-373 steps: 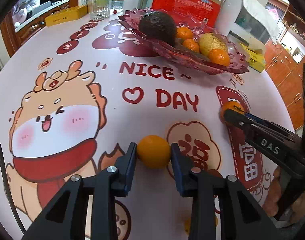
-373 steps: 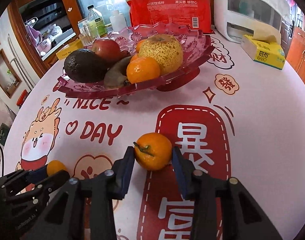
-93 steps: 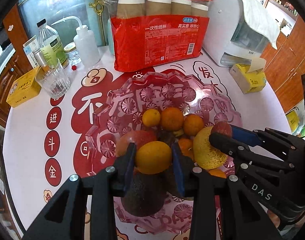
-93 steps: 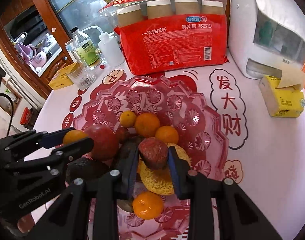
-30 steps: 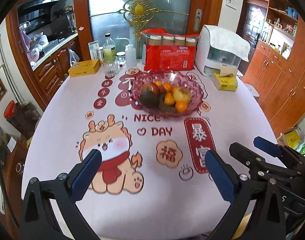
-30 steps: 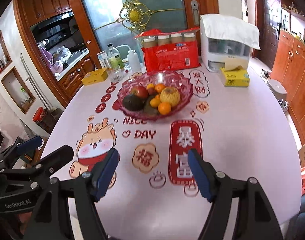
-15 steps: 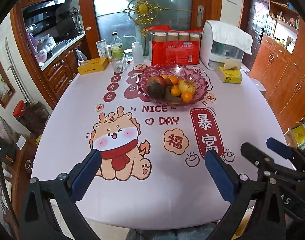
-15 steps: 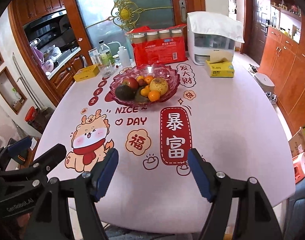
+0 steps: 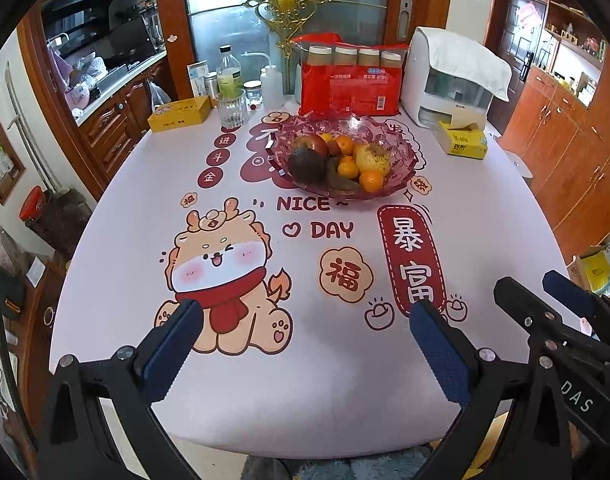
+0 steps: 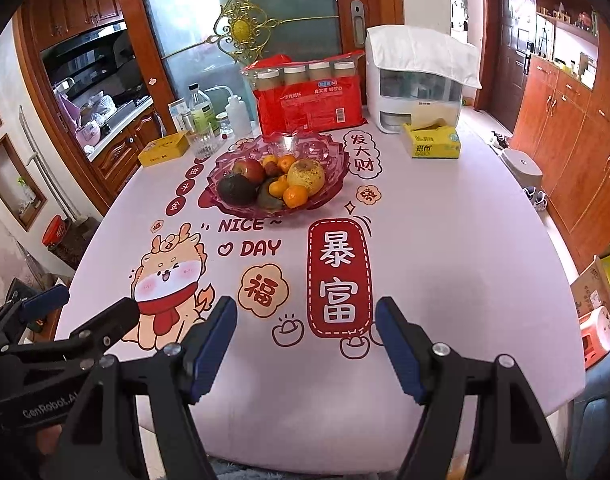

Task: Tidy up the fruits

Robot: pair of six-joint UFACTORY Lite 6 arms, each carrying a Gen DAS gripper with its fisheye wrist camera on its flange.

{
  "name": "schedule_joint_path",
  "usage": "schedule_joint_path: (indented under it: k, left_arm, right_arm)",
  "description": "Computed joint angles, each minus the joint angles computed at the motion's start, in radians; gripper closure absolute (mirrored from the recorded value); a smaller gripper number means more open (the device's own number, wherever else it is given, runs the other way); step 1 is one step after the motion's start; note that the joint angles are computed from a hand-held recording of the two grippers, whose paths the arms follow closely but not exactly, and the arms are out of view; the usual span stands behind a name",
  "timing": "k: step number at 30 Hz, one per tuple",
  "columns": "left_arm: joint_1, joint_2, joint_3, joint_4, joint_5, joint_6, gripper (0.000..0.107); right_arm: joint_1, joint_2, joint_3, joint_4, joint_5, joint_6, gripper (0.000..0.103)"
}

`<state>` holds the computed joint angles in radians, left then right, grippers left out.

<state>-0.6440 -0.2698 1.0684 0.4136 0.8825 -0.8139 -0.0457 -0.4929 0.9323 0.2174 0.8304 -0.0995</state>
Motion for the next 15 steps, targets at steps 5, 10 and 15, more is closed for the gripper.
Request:
schedule_joint_path:
  k: [5,10,15]
  left_arm:
    - [-0.006,0.016,0.001,-0.001,-0.006,-0.013,0.005]
    - [-0.005,0.026,-0.001,-0.003,-0.009,-0.017,0.005]
    - [-0.008,0.030,0.002,-0.003,-0.004,-0.020,0.005]
  right_arm:
    - [-0.024,0.016,-0.001,0.027,-0.001,-0.038,0.031]
    - [-0.041,0.032,-0.005,0.049,-0.004,-0.073,0.031]
    - [-0.054,0.050,-0.004,0.068,-0.004,-0.100,0.031]
